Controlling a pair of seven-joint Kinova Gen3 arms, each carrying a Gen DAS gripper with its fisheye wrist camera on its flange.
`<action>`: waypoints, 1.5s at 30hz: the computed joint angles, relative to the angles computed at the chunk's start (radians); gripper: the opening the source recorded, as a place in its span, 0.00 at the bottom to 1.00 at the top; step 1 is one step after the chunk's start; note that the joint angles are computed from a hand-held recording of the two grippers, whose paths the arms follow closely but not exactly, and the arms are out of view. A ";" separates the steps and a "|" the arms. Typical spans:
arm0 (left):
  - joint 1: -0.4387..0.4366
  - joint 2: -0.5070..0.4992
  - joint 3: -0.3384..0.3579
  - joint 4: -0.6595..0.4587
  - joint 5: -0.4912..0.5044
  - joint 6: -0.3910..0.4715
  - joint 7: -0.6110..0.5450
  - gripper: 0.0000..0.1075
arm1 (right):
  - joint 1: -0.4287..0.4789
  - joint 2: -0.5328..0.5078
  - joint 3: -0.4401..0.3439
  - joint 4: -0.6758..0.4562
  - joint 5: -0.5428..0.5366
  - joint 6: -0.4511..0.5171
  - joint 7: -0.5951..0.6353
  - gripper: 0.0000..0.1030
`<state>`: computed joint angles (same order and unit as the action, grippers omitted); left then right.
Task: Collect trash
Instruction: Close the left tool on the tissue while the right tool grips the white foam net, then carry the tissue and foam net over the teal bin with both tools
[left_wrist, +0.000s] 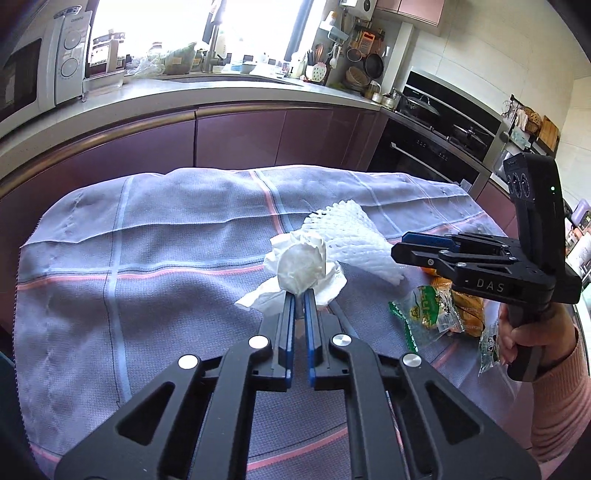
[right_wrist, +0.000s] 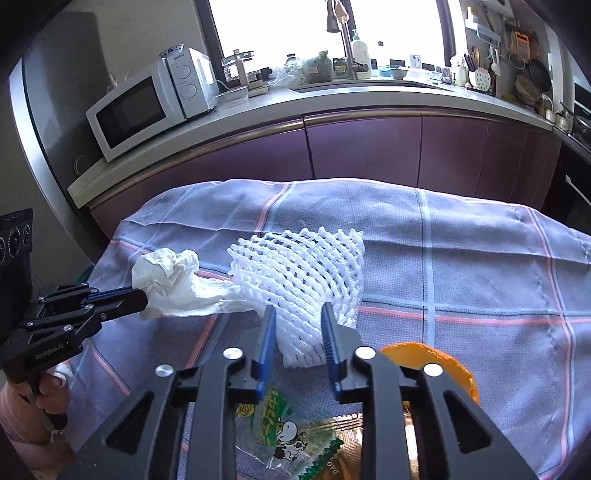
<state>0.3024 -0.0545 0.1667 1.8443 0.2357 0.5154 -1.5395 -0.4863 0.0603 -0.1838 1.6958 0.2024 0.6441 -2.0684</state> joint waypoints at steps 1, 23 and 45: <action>-0.015 -0.007 0.008 0.008 0.014 -0.002 -0.012 0.05 | -0.007 0.011 -0.003 -0.014 0.013 0.017 -0.003 0.34; -0.037 -0.219 -0.170 0.184 0.322 0.031 -0.256 0.05 | -0.035 -0.064 -0.022 0.045 0.099 -0.068 -0.091 0.13; -0.167 -0.583 -0.260 0.271 0.039 0.189 -0.062 0.05 | -0.153 0.045 -0.109 -0.089 -0.185 -0.159 0.266 0.13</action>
